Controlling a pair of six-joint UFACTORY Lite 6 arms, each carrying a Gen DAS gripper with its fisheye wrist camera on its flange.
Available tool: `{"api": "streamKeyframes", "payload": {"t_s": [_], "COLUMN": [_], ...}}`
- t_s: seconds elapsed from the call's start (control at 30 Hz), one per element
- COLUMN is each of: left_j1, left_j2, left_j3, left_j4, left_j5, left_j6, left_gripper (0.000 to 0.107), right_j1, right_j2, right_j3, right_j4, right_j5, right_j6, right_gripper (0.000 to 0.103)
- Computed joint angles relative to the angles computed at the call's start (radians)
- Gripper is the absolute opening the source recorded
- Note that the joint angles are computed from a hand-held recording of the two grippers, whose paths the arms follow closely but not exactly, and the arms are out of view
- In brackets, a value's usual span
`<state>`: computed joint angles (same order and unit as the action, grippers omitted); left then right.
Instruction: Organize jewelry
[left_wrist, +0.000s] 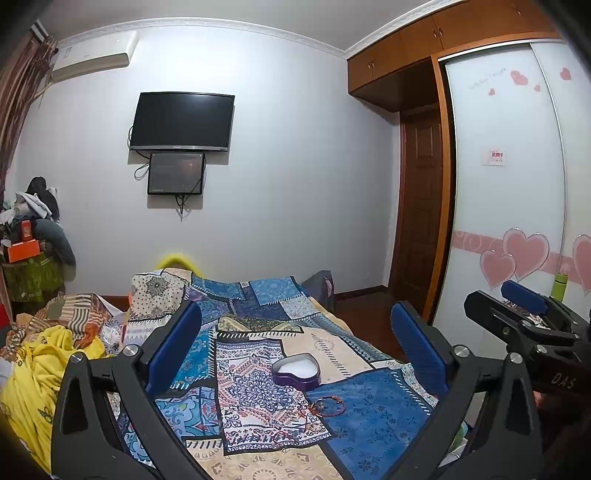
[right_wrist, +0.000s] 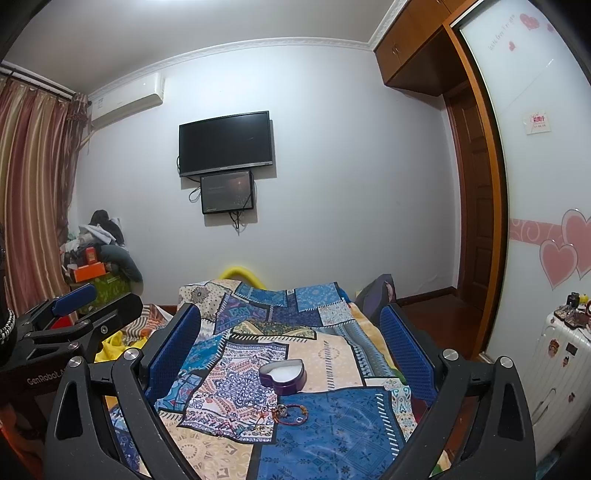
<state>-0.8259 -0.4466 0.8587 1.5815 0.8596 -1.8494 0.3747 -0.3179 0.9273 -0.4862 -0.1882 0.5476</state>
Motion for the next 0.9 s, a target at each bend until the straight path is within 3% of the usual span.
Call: {"api": "streamKeyframes", "payload": {"t_s": [0.9], "left_j1": [0.020], "left_j2": [-0.003], "left_j3": [0.001], "left_j4": [-0.017], "left_j5": [-0.022], "left_j6": [0.006], "left_gripper": [0.103], "right_j1": [-0.010], "right_j2": [0.011], "right_j3": [-0.019], "right_j4": [0.018], "right_j5": [-0.023], "right_j6": [-0.020], "right_gripper": [0.097]}}
